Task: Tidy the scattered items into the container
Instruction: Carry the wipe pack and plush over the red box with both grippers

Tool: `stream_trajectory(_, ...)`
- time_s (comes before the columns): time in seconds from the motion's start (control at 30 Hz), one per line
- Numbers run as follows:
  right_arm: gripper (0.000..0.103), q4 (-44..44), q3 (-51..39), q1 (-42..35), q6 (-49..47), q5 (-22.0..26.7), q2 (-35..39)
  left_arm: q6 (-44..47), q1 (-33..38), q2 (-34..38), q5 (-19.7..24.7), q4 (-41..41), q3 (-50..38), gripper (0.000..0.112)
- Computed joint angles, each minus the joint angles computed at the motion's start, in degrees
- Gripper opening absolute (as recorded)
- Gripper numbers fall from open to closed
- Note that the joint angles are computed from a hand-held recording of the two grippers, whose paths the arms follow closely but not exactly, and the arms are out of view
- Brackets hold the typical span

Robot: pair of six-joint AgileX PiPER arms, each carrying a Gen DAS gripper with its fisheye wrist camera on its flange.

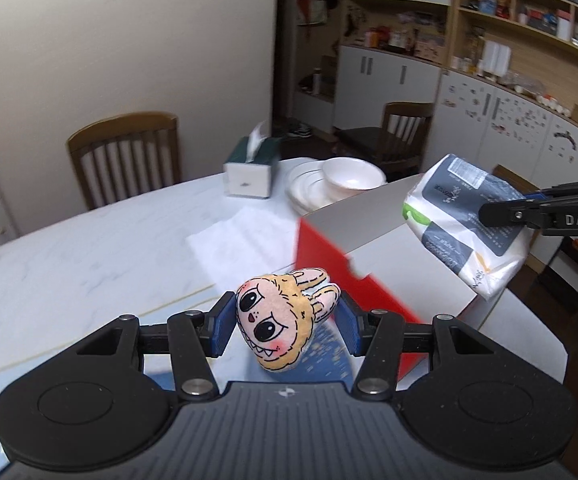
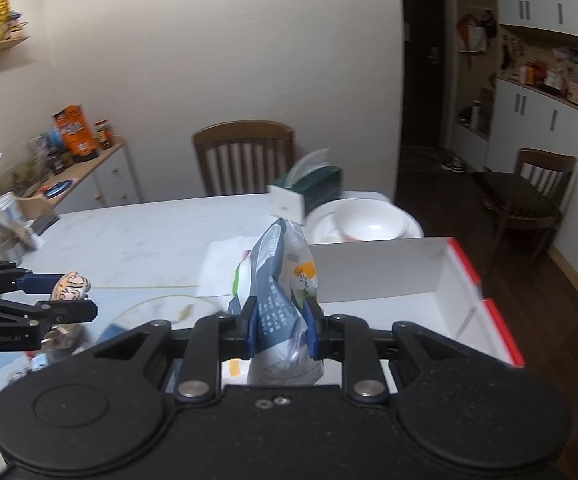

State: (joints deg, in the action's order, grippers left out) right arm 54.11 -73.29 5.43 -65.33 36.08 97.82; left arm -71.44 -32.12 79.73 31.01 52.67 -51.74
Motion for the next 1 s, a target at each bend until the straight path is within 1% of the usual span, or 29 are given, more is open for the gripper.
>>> stream_trajectory(0.13, 0.021, -1.0, -2.6, -2.0, 1.1, -0.5, 2.3, 4.6, -0.2, 6.0, -1.5, -2.4, -6.6, 0.052)
stream_trajectory(0.33, 0.022, -3.1, -5.1, -3.4, 3.0, -1.7, 5.2, 11.8, -0.9, 14.2, -2.4, -6.5, -15.8, 0.052)
stream_trajectory(0.6, 0.022, -6.5, -8.4, -4.2, 5.5, -3.2, 9.4, 24.7, -0.2, 25.4, -2.1, -15.0, -28.8, 0.052)
stream_trajectory(0.83, 0.022, -8.3, -13.0, -4.4, 7.9, -3.6, 14.3, 36.8, 0.1, 35.4, 2.5, -24.0, -41.5, 0.052)
stream_trajectory(1.0, 0.022, -10.7, -18.0, -4.7, 10.8, -1.7, 19.1, 42.4, -0.4, 42.3, 7.1, -26.7, -50.1, 0.052)
